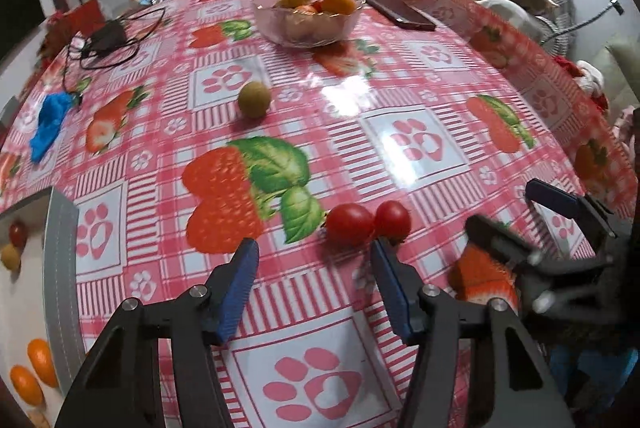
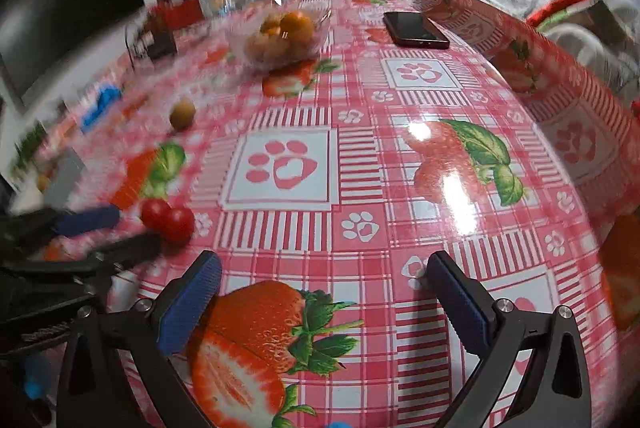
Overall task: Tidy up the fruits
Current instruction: 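Grasp a red tomato with the left tool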
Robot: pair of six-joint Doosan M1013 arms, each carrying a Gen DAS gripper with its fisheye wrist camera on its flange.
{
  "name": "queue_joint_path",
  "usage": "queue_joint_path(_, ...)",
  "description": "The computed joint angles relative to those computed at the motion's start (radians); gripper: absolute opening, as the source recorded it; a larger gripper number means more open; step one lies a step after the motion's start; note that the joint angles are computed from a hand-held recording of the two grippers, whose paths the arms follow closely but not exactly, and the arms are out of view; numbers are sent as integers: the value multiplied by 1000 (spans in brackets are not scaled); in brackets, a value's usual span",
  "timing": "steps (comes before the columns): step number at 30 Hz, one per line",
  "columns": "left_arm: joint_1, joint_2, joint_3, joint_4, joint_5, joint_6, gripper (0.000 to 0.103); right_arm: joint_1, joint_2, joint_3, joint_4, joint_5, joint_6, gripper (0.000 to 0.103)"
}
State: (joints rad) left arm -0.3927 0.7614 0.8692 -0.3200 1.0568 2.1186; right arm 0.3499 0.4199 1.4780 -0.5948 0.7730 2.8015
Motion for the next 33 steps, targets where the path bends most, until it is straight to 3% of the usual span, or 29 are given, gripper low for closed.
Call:
queue_joint_path(4,-6,13,-20,-6,17,16,62,-13,-42,70,-62,-109,173,103)
queue_joint_path(9,-17,26,-36,-2,2,14,61,1,-3,1,-28,17,74,103)
queue_joint_path(11,-21,25,-33,4,-10,8,59,0,-6,8,-31,6,82,103)
queue_joint_path(13,-23,17,-19,12,-25,10,52,-3,-14,22,-38,-20,100,103)
queue_joint_path(17,-16,0,14,22,-59,-3,26,-4,-16,26,-40,-20,100,103)
queue_joint_path(29,30,-87,184,67,-248,-67,26,1,1,-1,-27,29,60,103)
queue_joint_path(33,46,-93,198,82,-268,-127,26,5,19,-29,-13,81,20,103)
